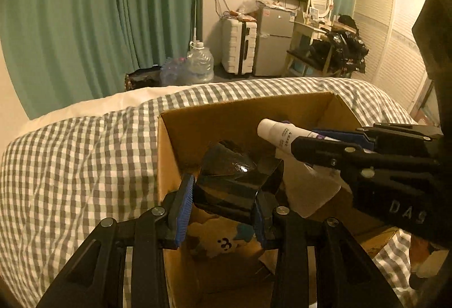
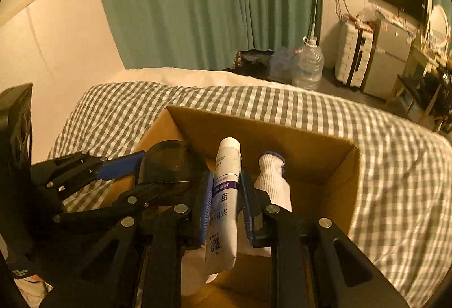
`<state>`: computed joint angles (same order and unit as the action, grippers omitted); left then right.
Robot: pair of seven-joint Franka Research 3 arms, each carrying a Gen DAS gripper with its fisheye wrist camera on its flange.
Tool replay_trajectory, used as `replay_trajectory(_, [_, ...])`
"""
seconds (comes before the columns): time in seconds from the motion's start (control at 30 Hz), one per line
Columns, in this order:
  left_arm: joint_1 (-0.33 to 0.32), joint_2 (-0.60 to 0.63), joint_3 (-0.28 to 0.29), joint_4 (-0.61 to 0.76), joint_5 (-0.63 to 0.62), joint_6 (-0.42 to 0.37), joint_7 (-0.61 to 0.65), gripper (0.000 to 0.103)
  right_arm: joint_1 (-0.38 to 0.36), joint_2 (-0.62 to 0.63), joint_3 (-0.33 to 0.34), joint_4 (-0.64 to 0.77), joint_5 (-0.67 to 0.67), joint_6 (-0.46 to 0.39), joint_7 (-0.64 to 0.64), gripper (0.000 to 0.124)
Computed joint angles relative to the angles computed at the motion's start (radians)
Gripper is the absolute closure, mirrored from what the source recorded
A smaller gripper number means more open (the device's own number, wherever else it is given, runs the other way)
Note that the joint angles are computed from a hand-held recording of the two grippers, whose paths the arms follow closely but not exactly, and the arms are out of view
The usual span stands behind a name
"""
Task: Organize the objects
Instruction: 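Lower the sunglasses and white tube into the box and open both tools, then grasp the blue-and-white packet with the right tool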
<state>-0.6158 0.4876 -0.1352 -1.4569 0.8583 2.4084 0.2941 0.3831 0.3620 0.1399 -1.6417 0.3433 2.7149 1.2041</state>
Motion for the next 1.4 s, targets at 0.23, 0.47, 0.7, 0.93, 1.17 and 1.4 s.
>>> replay_trajectory(0.23, [-0.019, -0.037, -0.011, -0.028, -0.002, -0.026, -0.033, 0.022, -0.035, -0.073, 0.018, -0.085, 0.092, 0.043, -0.039, 0.072])
replay_trajectory(0.47, [-0.054, -0.129, -0.048, -0.075, 0.043, -0.148, -0.084, 0.012, -0.032, -0.243, -0.009, -0.231, 0.075, 0.059, -0.050, 0.065])
replay_trajectory(0.7, [-0.077, -0.217, -0.107, -0.132, 0.081, -0.286, -0.178, 0.005, -0.021, -0.415, -0.024, -0.387, 0.043, 0.077, -0.058, 0.057])
replay_trajectory(0.93, [-0.096, -0.259, -0.156, -0.187, 0.114, -0.386, -0.303, 0.002, -0.001, -0.520, -0.044, -0.517, 0.098, 0.068, -0.153, 0.042])
replay_trajectory(1.17, [-0.078, -0.232, -0.166, -0.251, 0.083, -0.339, -0.409, 0.002, 0.000, -0.470, -0.034, -0.578, 0.092, 0.062, -0.135, 0.041])
replay_trajectory(1.4, [-0.065, -0.194, -0.152, -0.307, 0.063, -0.279, -0.432, 0.002, -0.012, -0.352, -0.020, -0.577, 0.000, 0.076, 0.019, 0.041])
